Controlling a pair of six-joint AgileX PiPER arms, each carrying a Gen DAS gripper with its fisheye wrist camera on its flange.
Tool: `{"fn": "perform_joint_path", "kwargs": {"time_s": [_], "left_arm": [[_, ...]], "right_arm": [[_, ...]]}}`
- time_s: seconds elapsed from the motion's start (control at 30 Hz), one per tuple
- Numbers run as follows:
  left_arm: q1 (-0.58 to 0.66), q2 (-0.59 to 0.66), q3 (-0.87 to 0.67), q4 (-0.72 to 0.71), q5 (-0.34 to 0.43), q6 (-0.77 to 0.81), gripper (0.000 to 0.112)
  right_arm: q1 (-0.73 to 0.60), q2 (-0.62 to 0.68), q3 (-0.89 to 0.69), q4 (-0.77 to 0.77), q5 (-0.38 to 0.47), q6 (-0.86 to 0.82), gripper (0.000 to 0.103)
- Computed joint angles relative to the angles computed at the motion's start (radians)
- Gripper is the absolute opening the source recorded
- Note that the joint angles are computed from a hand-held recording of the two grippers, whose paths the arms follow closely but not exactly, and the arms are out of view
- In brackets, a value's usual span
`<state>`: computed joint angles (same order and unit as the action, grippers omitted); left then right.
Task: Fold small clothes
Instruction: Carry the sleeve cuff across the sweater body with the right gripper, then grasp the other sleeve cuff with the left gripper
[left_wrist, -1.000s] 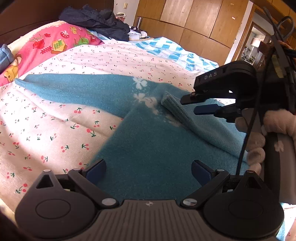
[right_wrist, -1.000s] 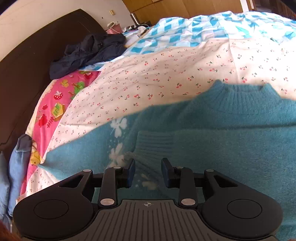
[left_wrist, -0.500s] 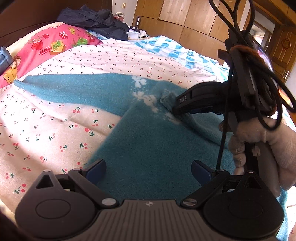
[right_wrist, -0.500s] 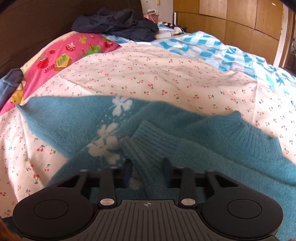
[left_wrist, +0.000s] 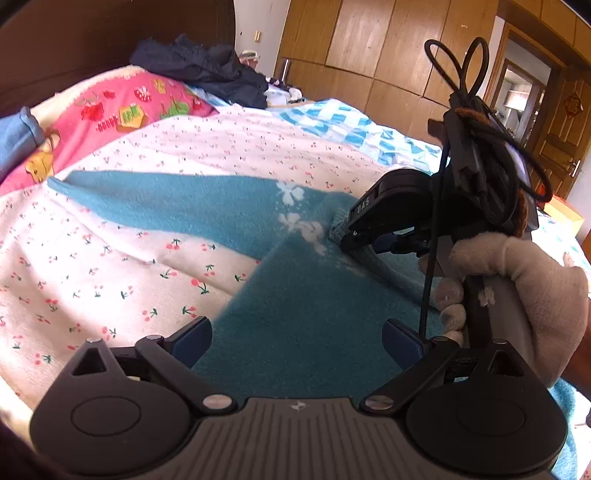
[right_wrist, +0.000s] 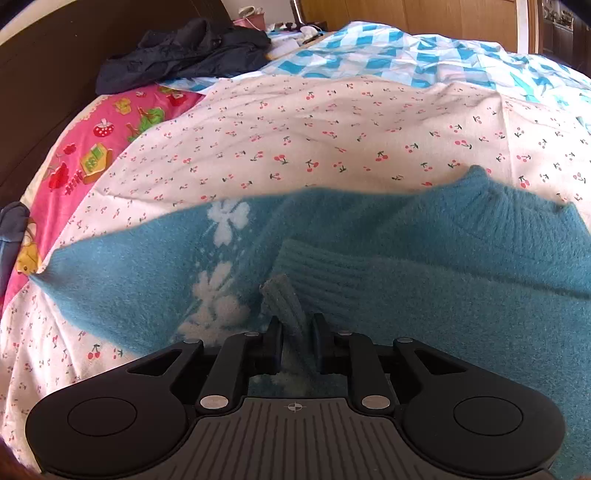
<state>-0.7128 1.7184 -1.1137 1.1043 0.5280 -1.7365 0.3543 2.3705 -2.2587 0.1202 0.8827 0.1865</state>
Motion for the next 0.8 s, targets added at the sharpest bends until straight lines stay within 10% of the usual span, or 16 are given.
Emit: {"fn": "perform_joint_path", "kwargs": {"time_s": [0.23, 0.37, 0.8], "left_arm": [[-0.03, -0.038, 0.019, 0.038, 0.038, -0.013, 0.102], [-0.023, -0.063, 0.033, 0.018, 0.047, 0.005, 0.102], [0.127, -0.151, 0.083, 0.049, 0.074, 0.032, 0.1]], "right_arm": [[-0.044, -0.252, 0.389, 0.18, -0.238, -0.134, 0.035], [-0.027, -0.214, 0.364, 0.011, -0.138, 0.008, 0.035], [-0.004, -0.34, 0.572, 0.08, -0.229, -0.053, 0.036]]}}
